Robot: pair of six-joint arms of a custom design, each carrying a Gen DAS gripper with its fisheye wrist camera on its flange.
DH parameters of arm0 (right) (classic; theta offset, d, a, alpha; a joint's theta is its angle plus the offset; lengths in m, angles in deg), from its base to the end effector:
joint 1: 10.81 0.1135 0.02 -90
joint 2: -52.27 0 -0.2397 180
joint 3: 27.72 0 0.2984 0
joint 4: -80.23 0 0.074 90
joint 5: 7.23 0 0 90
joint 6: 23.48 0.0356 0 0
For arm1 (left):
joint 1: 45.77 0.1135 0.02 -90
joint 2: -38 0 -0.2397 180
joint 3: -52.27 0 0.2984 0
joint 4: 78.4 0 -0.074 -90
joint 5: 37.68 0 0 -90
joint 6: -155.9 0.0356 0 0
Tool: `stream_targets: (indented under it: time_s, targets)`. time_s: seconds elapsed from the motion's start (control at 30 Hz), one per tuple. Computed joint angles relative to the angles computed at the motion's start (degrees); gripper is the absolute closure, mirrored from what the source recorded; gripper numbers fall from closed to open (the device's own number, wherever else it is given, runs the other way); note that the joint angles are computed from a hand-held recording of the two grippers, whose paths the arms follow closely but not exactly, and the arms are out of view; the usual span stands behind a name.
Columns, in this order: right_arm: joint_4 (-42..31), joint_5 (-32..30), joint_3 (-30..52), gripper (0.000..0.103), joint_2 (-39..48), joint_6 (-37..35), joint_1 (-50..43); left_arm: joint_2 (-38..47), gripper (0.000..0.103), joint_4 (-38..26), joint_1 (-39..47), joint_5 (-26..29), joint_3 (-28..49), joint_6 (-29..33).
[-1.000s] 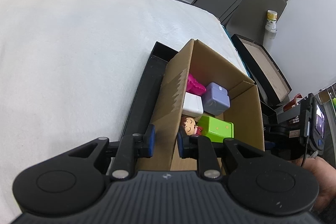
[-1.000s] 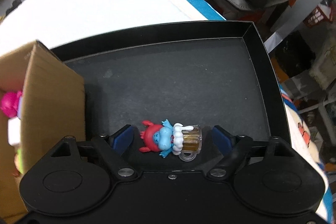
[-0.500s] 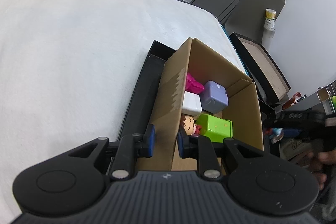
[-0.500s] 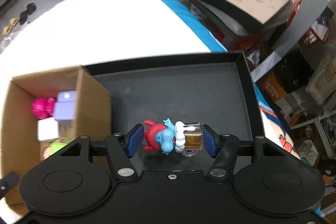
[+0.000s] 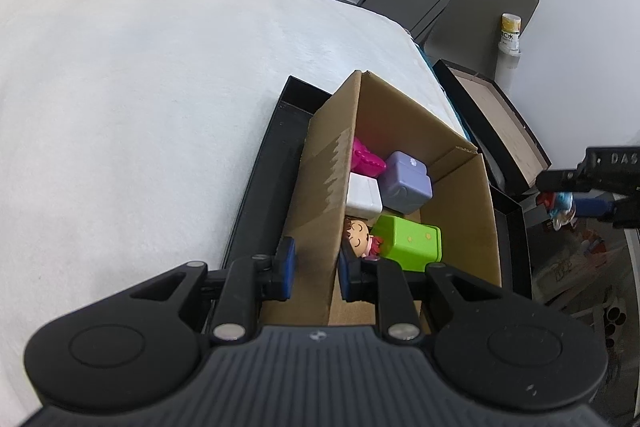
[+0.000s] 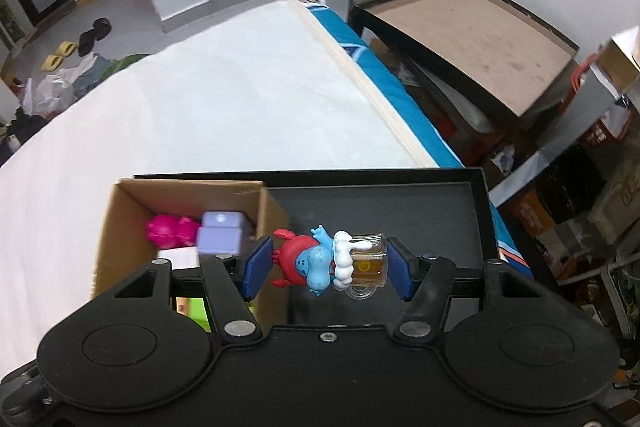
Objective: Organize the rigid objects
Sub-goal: 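Close the right gripper on the red-and-blue figure and lift it, then carry the figure over the box and open the right gripper inside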
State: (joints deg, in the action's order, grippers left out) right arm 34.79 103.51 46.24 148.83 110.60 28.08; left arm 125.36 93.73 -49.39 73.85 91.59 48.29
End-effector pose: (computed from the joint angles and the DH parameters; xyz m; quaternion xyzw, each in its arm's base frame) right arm 0.2905 0.2181 0.1374 0.0780 0.9631 -0.0083 0.2574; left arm 0.2672 -0.0300 0.0423 -0.0600 0.9389 -0.2286 0.2501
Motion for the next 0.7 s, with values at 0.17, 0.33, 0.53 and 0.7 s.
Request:
stream_targets:
  time_s: [0.17, 0.33, 0.53, 0.7]
  targets:
    - [-1.2, 0.1, 3.3, 0.044, 1.4, -0.3, 2.1, 0.6, 0.082, -0.1, 0.5, 1.0, 0.3, -0.2]
    - [-2.1, -0.2, 6.6, 0.044, 3.8, -0.7, 3.7, 1.0, 0.082, -0.2, 0.9, 1.7, 0.5, 0.1]
    - [-3.0, -0.7, 10.3, 0.044, 7.2, -1.1, 4.9, 0.7, 0.082, 0.1, 0.9, 1.7, 0.2, -0.2]
    - [-3.4, -1.2, 13.2, 0.044, 10.2, -1.2, 6.1, 0.5, 0.082, -0.2, 1.1, 2.0, 0.2, -0.4]
